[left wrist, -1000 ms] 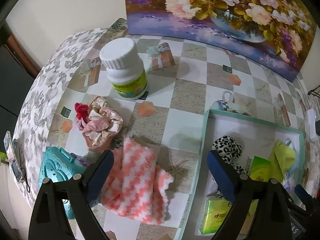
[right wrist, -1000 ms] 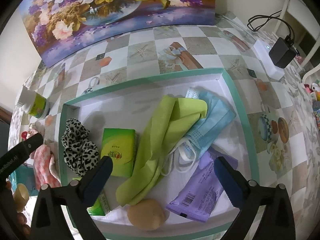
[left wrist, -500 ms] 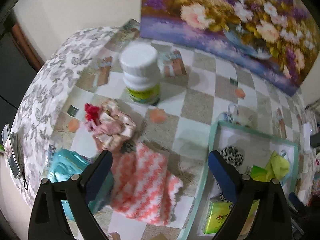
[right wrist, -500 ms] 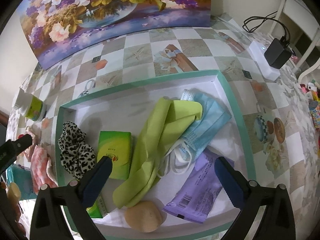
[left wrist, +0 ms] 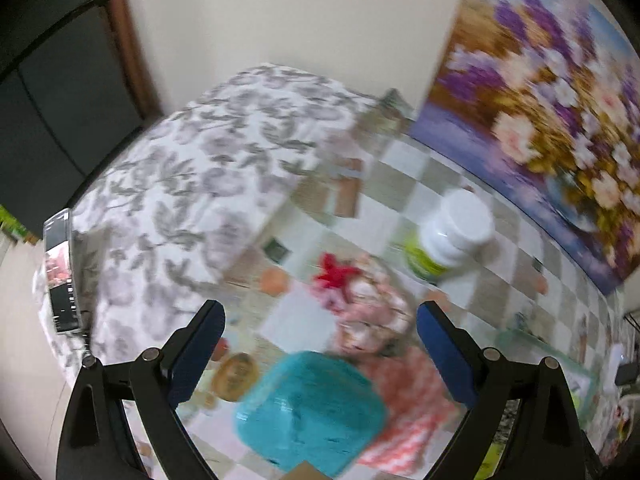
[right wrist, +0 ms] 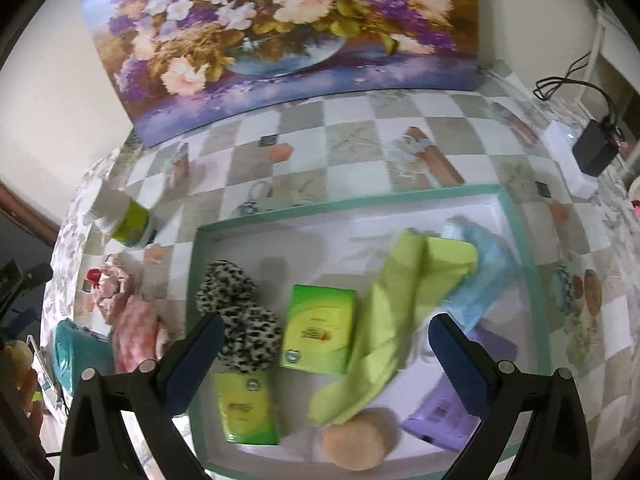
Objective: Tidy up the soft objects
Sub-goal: 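Move both tools back from the tray toward the pile of soft items, then grasp the pink-white striped towel with the right tool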
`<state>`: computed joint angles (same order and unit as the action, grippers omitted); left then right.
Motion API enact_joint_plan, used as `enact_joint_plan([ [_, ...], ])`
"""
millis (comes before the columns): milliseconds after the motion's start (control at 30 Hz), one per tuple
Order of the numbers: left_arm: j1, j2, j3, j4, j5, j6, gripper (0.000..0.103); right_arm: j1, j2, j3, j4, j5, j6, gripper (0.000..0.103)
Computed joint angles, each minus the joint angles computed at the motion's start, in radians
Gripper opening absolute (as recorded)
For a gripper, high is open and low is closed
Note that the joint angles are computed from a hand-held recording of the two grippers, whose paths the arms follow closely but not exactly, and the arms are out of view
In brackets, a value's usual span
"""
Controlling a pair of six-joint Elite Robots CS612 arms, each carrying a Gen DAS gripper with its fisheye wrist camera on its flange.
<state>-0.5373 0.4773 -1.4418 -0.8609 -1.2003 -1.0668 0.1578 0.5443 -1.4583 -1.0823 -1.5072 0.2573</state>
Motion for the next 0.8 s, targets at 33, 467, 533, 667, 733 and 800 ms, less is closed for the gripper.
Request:
enact_joint_plan([
  [33, 0.004, 0.003, -0.008, 0.012, 0.001, -0.01, 0.097, 0.003, -0.001, 0.003, -0.003, 0.0, -0.002, 0.103],
  [467, 0.041, 0.031, -0.07, 0.082, 0.006, -0.082, 0.097, 0.074, -0.031, 0.084, -0.074, 0.075, -0.13, 0.103],
  [533, 0.049, 0.038, -0.083, 0.086, -0.005, -0.095, 0.097, 0.087, -0.035, 0.098, -0.073, 0.084, -0.151, 0.103],
  [667, 0.062, 0.05, -0.103, 0.091, -0.031, -0.115, 0.097, 0.103, -0.039, 0.126, -0.053, 0.128, -0.176, 0.103],
  [733, 0.067, 0.056, -0.108, 0.086, -0.046, -0.116, 0.097, 0.111, -0.039, 0.135, -0.043, 0.133, -0.199, 0.103],
  [800, 0.069, 0.057, -0.106, 0.087, -0.056, -0.105, 0.097, 0.117, -0.039, 0.142, -0.035, 0.137, -0.216, 0.103],
])
